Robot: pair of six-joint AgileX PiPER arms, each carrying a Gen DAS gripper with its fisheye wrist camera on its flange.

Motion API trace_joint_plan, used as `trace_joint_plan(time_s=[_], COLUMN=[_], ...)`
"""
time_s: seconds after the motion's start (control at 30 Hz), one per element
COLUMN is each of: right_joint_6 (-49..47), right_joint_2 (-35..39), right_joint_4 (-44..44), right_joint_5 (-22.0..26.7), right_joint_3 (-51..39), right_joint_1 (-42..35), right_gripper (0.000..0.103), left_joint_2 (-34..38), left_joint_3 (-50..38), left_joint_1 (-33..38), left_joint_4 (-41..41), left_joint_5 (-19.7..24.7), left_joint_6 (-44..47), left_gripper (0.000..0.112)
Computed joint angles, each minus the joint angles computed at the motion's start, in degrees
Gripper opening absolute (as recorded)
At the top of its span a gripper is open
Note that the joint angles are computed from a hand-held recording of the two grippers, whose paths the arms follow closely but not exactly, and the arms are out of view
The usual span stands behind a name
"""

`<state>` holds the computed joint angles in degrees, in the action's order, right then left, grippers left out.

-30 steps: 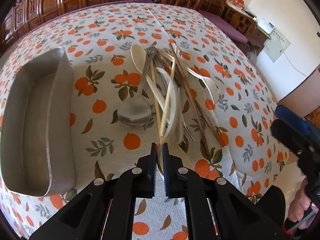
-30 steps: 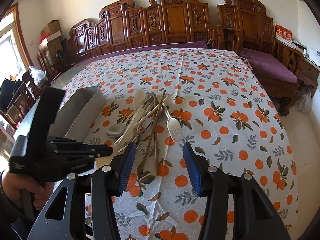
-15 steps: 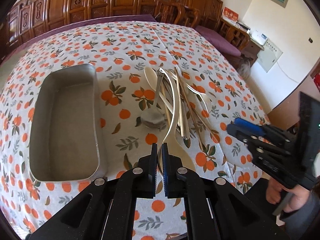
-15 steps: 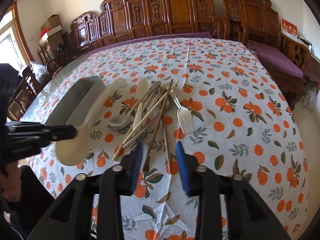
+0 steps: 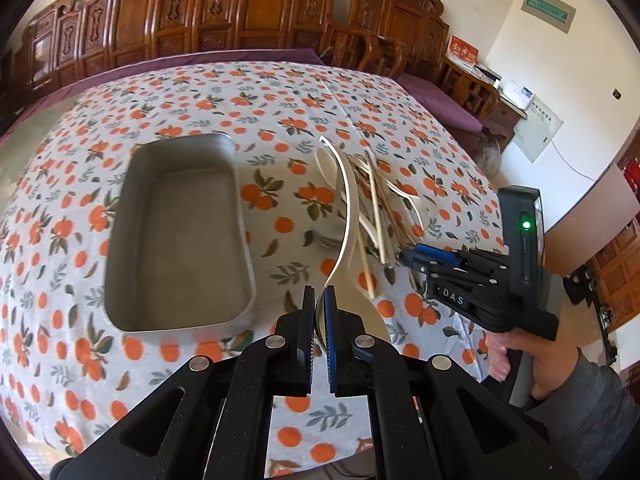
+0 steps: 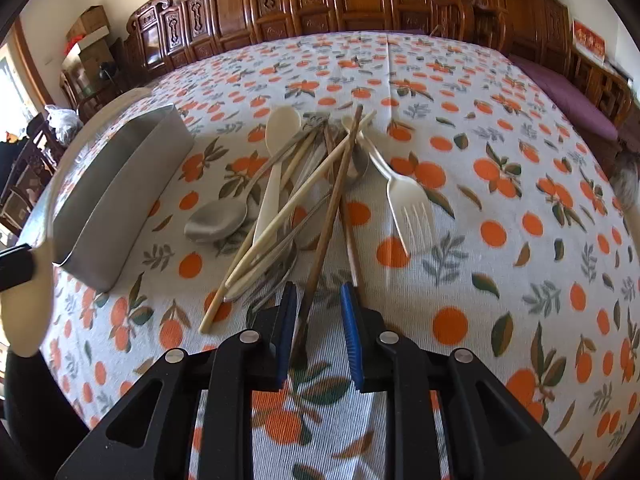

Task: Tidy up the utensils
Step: 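Grasp a white plastic spoon with the left tool while the right tool grasps a wooden chopstick, then carry the white spoon and the chopstick over the grey tray with both tools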

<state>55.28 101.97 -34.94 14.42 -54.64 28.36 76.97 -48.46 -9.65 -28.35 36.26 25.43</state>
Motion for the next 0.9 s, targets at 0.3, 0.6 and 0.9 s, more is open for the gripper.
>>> trace_joint_plan(time_s=[0.3,0.6,0.9], right_joint_6=[3.76,11.08,11.07], right_joint_2=[0.89,-4.88,-11.05], right_joint_4=[-3.65,-9.38,-10.00], right_joint_5=[6.56,8.65,9.84], right_joint_3=[-2.68,0.58,1.12], right_joint_1=[1.95,4.46,8.15], right_gripper=[0.006,0.006,0.006], left_joint_2=[-2.35,-3.33,-0.30], left_joint_3=[0.05,0.42,-1.94], left_joint_1=[5.83,10.41,12.74], left_joint_4=[-2.17,-2.61,0.07], left_joint_5=[2.55,3.62,2.71], left_joint_6=[3.92,7.07,6.98], left_gripper=[0.004,0.004,0.004])
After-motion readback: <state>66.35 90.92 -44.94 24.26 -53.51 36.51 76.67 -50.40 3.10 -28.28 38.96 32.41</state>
